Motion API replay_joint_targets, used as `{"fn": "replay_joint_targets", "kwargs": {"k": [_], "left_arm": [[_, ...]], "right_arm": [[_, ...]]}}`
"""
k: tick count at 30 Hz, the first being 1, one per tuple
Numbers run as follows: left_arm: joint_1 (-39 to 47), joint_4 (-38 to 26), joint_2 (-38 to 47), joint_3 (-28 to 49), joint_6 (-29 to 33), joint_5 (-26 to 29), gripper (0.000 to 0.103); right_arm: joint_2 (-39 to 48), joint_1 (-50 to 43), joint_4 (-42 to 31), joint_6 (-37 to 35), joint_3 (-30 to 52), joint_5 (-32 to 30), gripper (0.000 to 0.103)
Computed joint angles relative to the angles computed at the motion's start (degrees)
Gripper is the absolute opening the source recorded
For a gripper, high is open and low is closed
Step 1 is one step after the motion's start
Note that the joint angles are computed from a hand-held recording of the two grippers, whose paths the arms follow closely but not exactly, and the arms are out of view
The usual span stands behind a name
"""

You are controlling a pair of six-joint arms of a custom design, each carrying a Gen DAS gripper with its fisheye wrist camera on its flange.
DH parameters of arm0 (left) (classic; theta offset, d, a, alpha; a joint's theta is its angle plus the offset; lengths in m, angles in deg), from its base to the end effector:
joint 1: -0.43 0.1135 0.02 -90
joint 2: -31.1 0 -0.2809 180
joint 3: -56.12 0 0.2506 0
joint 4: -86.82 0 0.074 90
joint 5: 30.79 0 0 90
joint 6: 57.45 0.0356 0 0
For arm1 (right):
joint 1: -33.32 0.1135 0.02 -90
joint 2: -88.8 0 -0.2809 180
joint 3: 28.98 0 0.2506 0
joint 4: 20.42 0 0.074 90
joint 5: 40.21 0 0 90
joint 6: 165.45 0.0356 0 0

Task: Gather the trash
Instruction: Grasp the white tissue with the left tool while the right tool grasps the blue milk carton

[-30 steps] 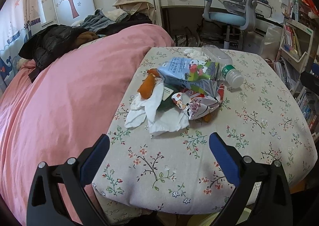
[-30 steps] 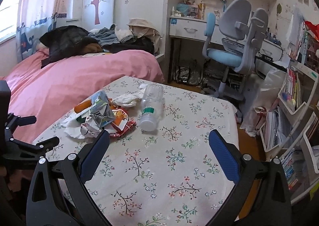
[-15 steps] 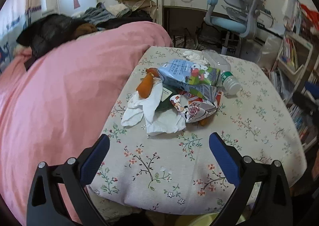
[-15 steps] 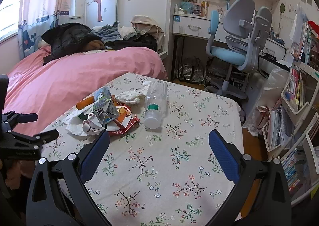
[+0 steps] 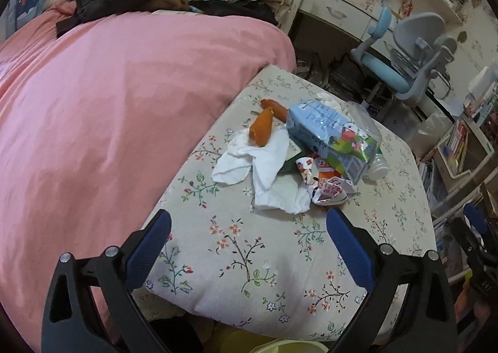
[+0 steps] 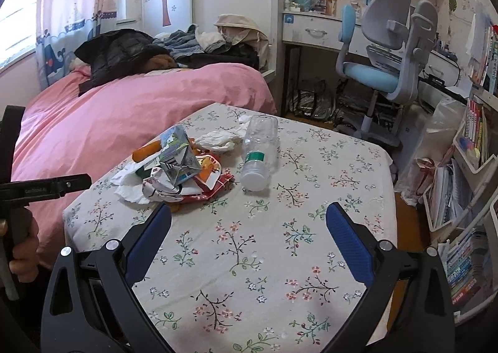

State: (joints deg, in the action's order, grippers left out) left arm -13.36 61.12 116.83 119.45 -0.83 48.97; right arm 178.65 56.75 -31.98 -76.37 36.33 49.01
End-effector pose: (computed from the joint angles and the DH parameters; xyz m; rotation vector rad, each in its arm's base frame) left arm 0.2963 -0.0662 0.2170 -0.4891 2.3492 -0.1704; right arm 0.3079 0.1340 0.2257 -0.4737 2.1593 0.2341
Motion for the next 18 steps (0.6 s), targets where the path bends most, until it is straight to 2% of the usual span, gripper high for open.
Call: {"fn": "replay_joint_targets", "kwargs": {"k": [2, 12, 16, 18], "left_arm": [[-0.93, -0.30, 0.26, 0.44, 0.76, -1.18, 0.095], [1.87, -0.49, 0.99, 1.08, 1.00, 1.17, 0.095], [4.02, -2.94, 4.87, 6.10, 6.52, 4.14, 0.095], [4.22, -3.59, 7.15, 8.56, 9.80, 2.79, 0.095]], "right_arm": [[0.27, 0.12, -0.29, 0.25, 0.09, -0.70, 0.096], [2.73, 2.20, -1.56, -0.34, 1.81, -0.93, 0.096], [3.52, 2.62, -1.42, 0.90, 2.74, -2.55, 0.096], [4.27, 3.02, -1.46, 1.13, 3.69, -2.98, 0.096]]}}
